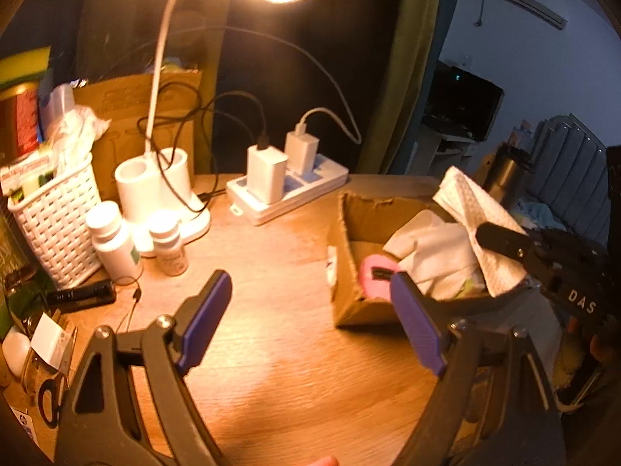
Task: Organize soft objects
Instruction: 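Open the left tool over the box while the right tool lowers the cloth and opens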
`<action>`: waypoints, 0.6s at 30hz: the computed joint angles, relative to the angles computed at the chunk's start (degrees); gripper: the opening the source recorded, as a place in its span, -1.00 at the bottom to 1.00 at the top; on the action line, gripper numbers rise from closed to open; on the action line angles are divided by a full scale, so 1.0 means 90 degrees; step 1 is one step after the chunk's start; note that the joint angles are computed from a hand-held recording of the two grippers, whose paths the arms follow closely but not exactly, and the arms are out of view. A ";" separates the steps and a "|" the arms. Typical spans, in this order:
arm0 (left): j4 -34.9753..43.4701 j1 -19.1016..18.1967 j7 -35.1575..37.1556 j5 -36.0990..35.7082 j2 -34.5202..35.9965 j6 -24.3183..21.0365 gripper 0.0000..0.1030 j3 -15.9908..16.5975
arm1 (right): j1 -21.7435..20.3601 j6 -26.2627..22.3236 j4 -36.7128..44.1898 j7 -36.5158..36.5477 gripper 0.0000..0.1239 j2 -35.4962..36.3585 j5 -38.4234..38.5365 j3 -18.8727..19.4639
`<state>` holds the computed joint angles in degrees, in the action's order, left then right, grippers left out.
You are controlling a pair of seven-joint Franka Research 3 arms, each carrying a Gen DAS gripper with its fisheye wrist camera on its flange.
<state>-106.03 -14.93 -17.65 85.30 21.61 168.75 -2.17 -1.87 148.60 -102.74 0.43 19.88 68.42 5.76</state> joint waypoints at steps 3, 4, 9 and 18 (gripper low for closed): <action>-0.0050 0.0047 -0.0106 0.0024 0.0049 0.0098 0.65 0.0033 | 0.0118 0.0083 0.0105 0.0200 -0.81 0.0134 -0.0229 0.0014; -0.0057 0.0069 -0.0151 0.0030 0.0071 0.0147 0.65 0.0044 | 0.0161 0.0133 0.0156 0.0288 -0.81 0.0196 -0.0327 0.0023; -0.0050 0.0156 -0.0207 -0.0102 0.0183 0.0341 0.65 0.0088 | 0.0248 0.0235 0.0394 0.0709 -0.81 0.0460 -0.0770 0.0097; -0.0110 0.0026 0.0308 -0.0744 0.0292 0.0616 0.65 0.0321 | 0.0390 0.0483 0.0874 0.1686 -0.81 0.1072 -0.1762 0.0216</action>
